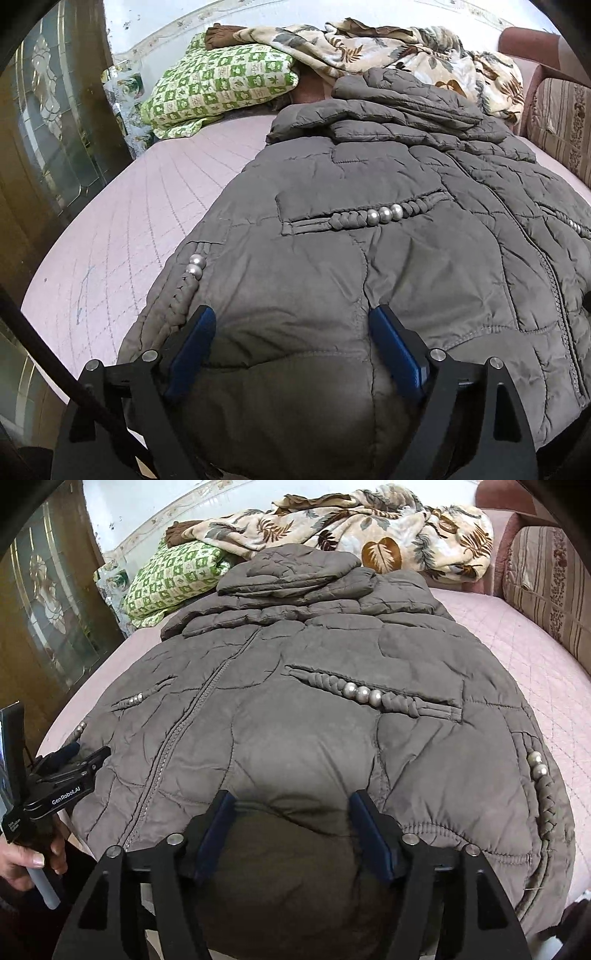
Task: Fold large clothes
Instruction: 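Place both grippers at the jacket hem, fingers open over the fabric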
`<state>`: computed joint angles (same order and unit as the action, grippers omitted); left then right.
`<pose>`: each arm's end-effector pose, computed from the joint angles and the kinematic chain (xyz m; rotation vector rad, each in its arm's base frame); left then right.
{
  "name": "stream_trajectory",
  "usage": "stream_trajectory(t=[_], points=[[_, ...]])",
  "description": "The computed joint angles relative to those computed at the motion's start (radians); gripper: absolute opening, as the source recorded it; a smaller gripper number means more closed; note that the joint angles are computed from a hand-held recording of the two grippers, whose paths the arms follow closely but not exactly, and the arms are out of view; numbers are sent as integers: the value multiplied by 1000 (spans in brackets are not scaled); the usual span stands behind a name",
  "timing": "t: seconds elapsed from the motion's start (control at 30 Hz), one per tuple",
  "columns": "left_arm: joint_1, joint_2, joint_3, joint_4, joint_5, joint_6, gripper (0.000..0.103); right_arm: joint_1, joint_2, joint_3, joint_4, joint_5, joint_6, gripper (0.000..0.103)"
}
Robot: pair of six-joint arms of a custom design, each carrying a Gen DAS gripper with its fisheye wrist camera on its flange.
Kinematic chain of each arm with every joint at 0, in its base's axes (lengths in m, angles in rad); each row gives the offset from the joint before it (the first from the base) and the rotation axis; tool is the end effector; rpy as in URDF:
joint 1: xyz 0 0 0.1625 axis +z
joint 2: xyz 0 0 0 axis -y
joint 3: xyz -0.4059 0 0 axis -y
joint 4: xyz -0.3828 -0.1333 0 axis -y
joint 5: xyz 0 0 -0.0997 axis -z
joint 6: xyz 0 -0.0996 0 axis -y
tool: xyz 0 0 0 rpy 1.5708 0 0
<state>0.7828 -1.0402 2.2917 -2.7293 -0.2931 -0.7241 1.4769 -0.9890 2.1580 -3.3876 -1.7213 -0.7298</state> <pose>-0.1380 -0.4598 0.1112 0.1313 1.9716 -0.9395 0.0699 -0.5205 0.1309 0.7657 -2.5414 0.7363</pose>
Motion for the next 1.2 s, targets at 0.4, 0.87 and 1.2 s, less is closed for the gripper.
stream_trajectory(t=[0.4,0.87,1.2], points=[[1,42,24,-179,16,91,90,-13,6,13,-32,28,-58,78],[0,82,33,-306,34,161,91,-14,14,21,-65,30,-73,80],[-1,84,36,-311,34,164,91,-13,20,26,-84,30,-79,80]])
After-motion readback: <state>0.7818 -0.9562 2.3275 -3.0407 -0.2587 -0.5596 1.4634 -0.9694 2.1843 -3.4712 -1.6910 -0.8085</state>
